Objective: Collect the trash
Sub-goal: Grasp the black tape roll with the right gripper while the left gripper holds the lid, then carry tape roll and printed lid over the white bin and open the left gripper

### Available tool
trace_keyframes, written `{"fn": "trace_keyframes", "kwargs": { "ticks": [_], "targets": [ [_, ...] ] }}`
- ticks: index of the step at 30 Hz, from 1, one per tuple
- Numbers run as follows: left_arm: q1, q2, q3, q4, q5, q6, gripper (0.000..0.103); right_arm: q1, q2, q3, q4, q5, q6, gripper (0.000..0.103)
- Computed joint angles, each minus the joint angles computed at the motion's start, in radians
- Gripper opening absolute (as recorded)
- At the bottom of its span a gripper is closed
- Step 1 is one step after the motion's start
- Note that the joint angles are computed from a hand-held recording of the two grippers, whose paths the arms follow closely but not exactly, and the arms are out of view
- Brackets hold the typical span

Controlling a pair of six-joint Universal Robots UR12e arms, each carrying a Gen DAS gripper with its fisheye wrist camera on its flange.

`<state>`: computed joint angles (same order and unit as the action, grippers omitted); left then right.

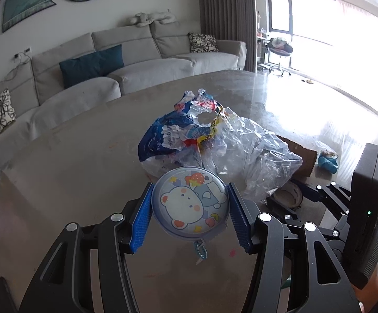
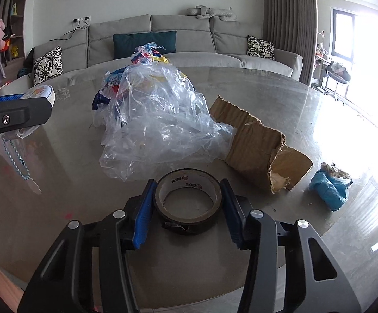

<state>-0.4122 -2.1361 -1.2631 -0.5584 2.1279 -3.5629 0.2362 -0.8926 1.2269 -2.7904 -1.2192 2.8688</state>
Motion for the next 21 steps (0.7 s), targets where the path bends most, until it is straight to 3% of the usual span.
{"fn": "trace_keyframes", "kwargs": {
  "ticks": [10,21],
  "targets": [
    [-0.006,0.003,-0.007,0.024,0.008,0.004,0.056,-0.005,-0.05,0.068,-0.013,-0.006,-0.021,0.05],
    [-0.051,0.01,0.003,0.077,0.038,0.046,0.056,-0.048,-0.178,0.2,-0.117,0.038,-0.025,0.05]
  ]
}}
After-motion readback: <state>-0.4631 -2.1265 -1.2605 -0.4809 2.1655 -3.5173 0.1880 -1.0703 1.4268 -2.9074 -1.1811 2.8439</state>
